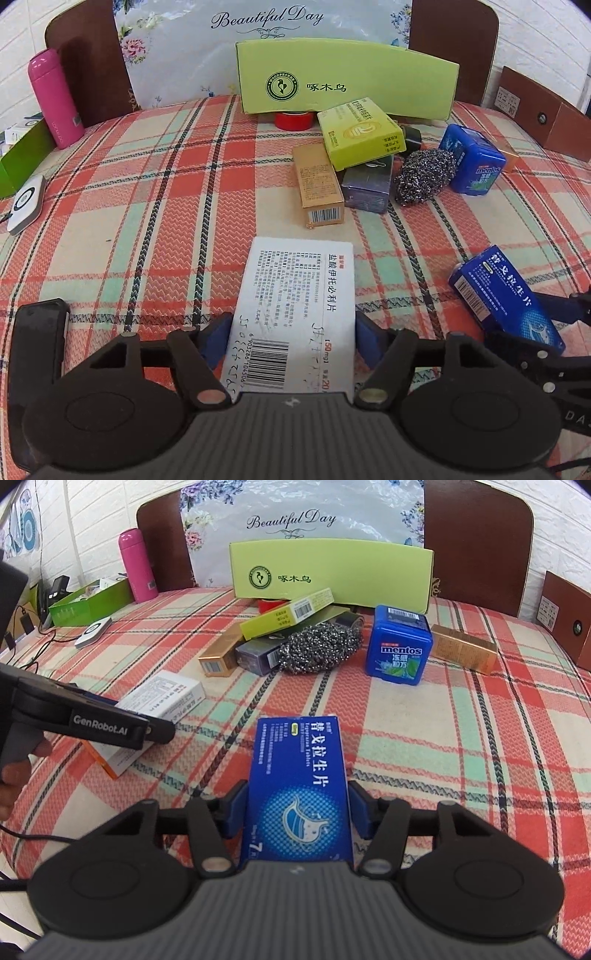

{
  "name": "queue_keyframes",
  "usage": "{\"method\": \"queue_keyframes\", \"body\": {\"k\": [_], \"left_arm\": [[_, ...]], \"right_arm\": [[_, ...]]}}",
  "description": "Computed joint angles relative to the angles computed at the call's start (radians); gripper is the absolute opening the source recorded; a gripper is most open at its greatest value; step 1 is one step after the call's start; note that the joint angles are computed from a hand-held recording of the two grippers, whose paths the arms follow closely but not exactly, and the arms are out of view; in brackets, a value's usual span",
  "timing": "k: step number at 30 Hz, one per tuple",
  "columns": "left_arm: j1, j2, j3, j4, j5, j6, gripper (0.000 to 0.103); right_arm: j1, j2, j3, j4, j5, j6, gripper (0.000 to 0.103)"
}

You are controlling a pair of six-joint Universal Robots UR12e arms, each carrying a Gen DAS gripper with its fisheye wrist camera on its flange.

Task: Organize objects
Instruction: 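Grasp the white medicine box with the left gripper while the right gripper grasps the blue medicine box, then lower the white and blue medicine boxes into the lime-green box, open both grippers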

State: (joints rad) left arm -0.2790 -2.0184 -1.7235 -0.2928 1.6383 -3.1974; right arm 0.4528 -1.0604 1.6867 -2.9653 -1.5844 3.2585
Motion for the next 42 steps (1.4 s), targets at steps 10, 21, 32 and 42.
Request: {"method": "queue_keyframes", "body": {"k": [10, 21, 32, 42], "left_arm": [[0.006, 0.032, -0.013, 0.105, -0.051, 0.011, 0.071], [0.011, -0.034, 0.173, 0.228, -0.108, -0.005, 0.071], [0.0, -0.228, 0.522, 0.102, -0.064, -0.047, 0.071], [0.003, -0.39, 0.767, -0.065, -0.071, -0.042, 0.071]], "right_arm": [[-0.019, -0.018, 0.0, -0.075, 0.084, 0.027, 0.055], [-0.049, 0.049, -0.17, -0.162, 0.036, -0.071, 0.055], [-0.083, 0.23, -0.507, -0.038, -0.061, -0.059, 0.055], [-0.092, 0.388, -0.753, 0.141, -0.117, -0.092, 0.055]]}}
